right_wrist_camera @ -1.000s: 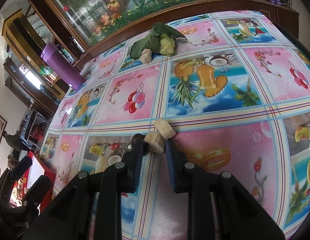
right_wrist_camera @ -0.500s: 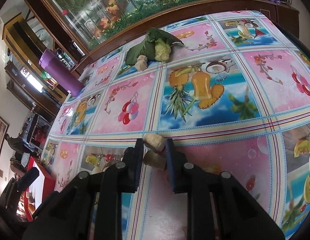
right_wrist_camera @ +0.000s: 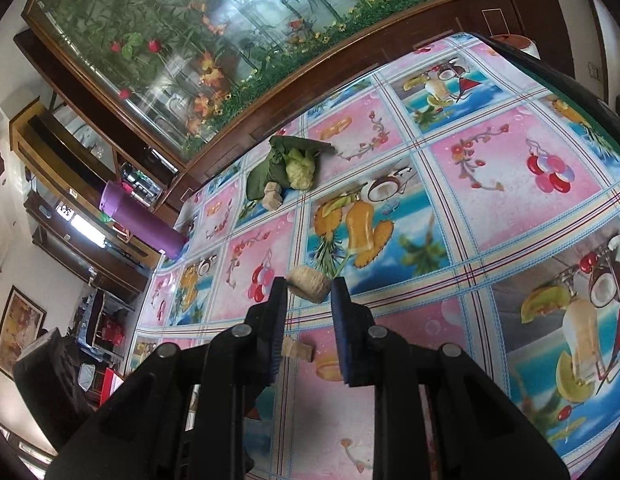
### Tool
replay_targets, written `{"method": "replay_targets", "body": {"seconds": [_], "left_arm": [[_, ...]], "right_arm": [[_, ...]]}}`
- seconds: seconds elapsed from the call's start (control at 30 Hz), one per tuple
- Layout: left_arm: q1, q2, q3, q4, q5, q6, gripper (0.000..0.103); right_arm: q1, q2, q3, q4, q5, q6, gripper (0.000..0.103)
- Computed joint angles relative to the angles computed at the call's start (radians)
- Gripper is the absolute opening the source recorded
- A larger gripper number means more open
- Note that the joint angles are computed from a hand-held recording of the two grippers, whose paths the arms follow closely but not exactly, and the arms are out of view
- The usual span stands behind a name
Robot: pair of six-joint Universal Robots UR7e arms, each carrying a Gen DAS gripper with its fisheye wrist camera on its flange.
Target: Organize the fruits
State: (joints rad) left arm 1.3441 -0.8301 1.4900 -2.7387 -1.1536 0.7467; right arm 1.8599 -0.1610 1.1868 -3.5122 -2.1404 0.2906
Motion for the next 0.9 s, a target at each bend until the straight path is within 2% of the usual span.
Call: {"method": "replay_targets", "body": {"seconds": [0.13, 0.33, 0.43, 0.5, 0.53, 0.6, 0.77, 0.9], "left_arm": [[0.006, 0.006, -0.008, 0.015, 0.005, -0.003, 0.056], [0.01, 0.022, -0.024, 0.037, 0.004, 0.005, 0.043], [0.017, 0.026, -0.033, 0.053, -0.017, 0.011, 0.033], [0.021, 0.031, -0.048, 0.068, -0.032, 0.012, 0.019], [0.023, 0.033, -0.055, 0.075, -0.04, 0.011, 0.016], [0.032, 0.032, -0.067, 0.099, -0.069, 0.007, 0.016], [0.041, 0.013, -0.064, 0.102, -0.088, 0.004, 0.016], [0.048, -0.017, -0.044, 0.062, -0.102, 0.021, 0.016]], "right_arm": [[-0.008, -0.015, 0.025, -0.02, 0.023, 0.016, 0.024], [-0.019, -0.024, 0.036, 0.017, 0.064, 0.029, 0.024], [-0.022, -0.026, 0.036, 0.048, 0.085, 0.017, 0.024], [-0.025, -0.027, 0.038, 0.055, 0.092, 0.014, 0.024], [-0.026, -0.028, 0.04, 0.058, 0.1, 0.014, 0.024], [-0.027, -0.029, 0.042, 0.058, 0.102, 0.007, 0.024], [-0.02, -0.029, 0.043, 0.058, 0.116, -0.056, 0.024], [-0.024, -0.034, 0.035, 0.156, 0.128, -0.09, 0.024]]}}
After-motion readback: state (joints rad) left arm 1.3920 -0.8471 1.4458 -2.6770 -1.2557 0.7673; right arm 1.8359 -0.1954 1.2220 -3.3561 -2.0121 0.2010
